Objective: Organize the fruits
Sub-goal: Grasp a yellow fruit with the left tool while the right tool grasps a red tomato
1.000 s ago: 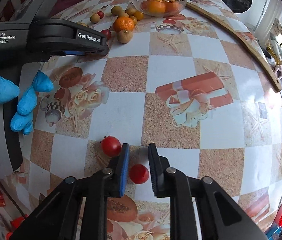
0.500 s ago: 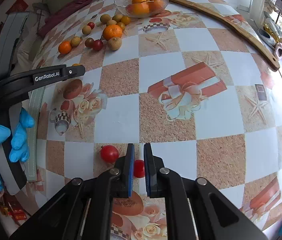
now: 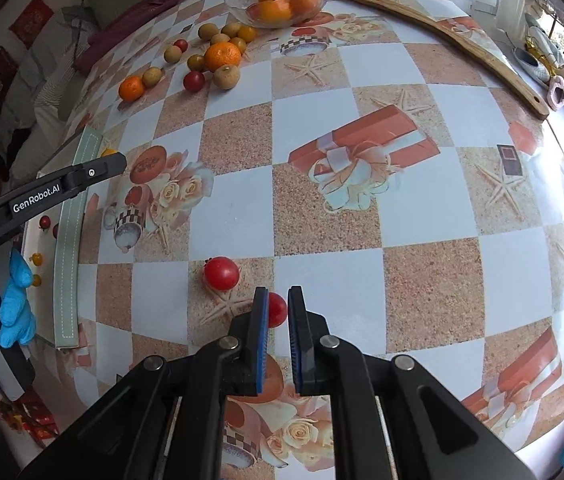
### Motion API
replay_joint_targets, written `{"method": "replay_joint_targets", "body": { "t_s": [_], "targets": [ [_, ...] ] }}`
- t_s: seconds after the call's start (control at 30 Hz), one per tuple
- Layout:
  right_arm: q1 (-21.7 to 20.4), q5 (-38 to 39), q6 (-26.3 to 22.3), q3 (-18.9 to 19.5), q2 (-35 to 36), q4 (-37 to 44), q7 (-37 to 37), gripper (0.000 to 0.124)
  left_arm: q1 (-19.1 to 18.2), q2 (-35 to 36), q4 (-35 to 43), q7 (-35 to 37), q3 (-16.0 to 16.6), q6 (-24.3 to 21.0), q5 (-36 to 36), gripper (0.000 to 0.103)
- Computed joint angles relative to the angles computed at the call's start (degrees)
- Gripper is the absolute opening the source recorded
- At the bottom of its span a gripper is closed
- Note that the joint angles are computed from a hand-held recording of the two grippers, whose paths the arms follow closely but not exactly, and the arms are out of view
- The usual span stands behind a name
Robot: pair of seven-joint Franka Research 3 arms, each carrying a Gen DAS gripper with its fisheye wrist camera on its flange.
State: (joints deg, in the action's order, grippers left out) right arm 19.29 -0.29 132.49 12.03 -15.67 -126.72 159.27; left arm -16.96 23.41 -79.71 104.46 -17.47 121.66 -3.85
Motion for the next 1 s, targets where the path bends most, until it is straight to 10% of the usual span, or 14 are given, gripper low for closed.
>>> {"method": "replay_joint_targets", "body": {
  "t_s": [1.0],
  "targets": [
    [1.7, -5.7, -3.6, -0.8, 6.7, 9.9, -1.0, 0.021, 3.3, -4.7, -3.9, 1.2, 0.8, 1.0, -4.0, 0.022]
  ]
}}
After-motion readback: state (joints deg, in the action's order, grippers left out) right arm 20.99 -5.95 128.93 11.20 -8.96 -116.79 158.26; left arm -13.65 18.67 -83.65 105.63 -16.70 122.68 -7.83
